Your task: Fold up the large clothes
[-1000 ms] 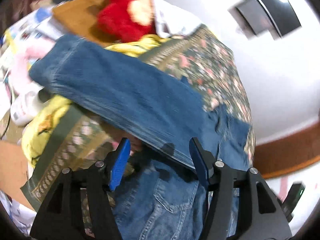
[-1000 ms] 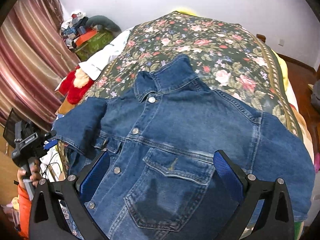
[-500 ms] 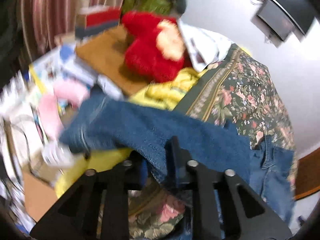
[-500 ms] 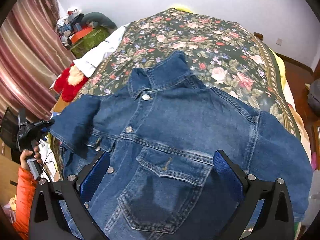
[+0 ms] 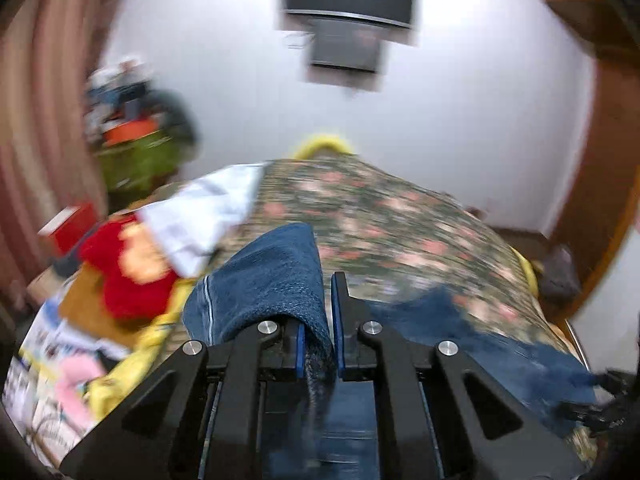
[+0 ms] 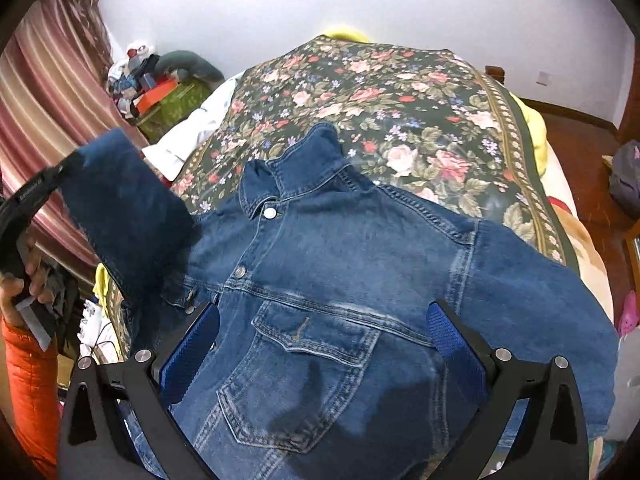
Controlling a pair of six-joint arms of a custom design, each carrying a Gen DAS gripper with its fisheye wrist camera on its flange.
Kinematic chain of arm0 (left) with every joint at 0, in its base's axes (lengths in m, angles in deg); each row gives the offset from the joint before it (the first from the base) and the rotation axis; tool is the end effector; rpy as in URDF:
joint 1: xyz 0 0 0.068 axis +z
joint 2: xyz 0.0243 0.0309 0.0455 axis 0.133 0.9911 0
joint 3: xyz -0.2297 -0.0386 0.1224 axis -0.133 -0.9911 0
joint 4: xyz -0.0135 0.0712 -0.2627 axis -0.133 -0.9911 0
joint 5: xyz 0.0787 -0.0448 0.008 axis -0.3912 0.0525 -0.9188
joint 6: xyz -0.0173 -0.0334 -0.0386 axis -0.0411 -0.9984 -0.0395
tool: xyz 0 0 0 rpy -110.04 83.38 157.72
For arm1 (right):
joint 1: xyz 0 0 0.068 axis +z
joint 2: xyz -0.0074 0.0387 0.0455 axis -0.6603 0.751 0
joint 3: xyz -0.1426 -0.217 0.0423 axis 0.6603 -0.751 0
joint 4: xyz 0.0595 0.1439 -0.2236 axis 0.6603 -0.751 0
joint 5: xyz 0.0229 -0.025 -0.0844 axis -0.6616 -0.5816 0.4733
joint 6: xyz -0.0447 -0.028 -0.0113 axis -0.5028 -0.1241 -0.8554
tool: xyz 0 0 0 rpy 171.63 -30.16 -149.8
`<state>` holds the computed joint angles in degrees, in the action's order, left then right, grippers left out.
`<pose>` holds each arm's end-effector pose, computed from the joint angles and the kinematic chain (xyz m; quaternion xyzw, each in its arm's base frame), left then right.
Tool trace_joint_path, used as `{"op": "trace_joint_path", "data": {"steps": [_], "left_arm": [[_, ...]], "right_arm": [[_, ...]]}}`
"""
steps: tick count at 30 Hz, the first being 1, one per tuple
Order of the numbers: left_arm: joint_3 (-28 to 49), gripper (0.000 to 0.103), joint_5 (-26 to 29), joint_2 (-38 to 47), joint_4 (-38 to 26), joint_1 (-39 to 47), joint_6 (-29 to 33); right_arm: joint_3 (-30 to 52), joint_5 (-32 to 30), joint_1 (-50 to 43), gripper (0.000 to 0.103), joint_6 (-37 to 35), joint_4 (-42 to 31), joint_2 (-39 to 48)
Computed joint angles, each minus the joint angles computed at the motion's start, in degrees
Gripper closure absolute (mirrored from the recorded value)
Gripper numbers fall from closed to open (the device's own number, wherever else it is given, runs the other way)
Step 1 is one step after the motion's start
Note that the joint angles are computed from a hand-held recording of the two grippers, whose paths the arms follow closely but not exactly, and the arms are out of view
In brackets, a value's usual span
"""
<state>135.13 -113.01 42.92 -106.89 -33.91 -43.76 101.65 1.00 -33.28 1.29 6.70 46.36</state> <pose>0.2258 -0.1775 0.2773 0.0034 0.8772 -0.0545 0.4771 0.1985 0.0360 0.2210 -0.0063 0.9515 0.1534 0.2665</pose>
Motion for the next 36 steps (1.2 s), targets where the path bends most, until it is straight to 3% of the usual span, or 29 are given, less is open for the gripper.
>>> {"op": "trace_joint_path", "data": {"steps": [4, 9, 12, 16, 19, 20, 22, 25, 29, 36], "left_arm": [[7.25, 0.093, 3.50, 14.14, -0.13, -6.86, -0.23], [13.96, 0.093, 16.99, 32.75, -3.23, -9.01, -2.92], [14.40, 0.093, 21.97, 37.74, -3.69, -10.48, -4.05], [9.51, 0.087, 21.43, 32.51, -2.64, -11.73, -2.60], [4.36, 0.068, 21.22, 24.06, -2.23, -10.72, -1.99], [2.10, 0.057, 20.55, 20.33, -2.04, -9.76, -1.72], [-2.42, 0.049, 18.48, 13.17, -1.96, -8.28, -1.74], [-7.45, 0.048, 15.38, 3.97, -4.70, -2.93, 0.47], [-13.18, 0.044, 12.11, -2.27, -7.33, 4.83, 3.90], [-23.99, 0.044, 19.36, -2.57, -2.46, 20.74, 7.82]], "right_arm": [[-1.03, -1.76, -4.53, 0.000, -2.74, -2.74, -3.11], [-2.10, -3.62, -9.61, 0.000, -6.29, -6.17, -5.63], [-2.84, -3.49, -10.29, 0.000, -7.31, -6.71, -5.73], [-2.67, -1.65, -6.72, 0.000, -5.63, -5.22, -2.83], [-1.45, -0.09, -1.83, 0.000, -2.84, -2.81, 0.19], [-0.68, 0.87, 0.73, 0.000, -1.63, -1.72, 1.60], [0.81, 2.77, 5.50, 0.000, 0.35, 0.08, 4.19], [4.84, 6.65, 14.18, 0.000, 2.62, 2.93, 11.08], [11.31, 10.13, 22.72, 0.000, 3.04, 5.46, 21.84], [23.32, 18.39, 30.57, 0.002, -0.11, 8.05, 42.96]]}}
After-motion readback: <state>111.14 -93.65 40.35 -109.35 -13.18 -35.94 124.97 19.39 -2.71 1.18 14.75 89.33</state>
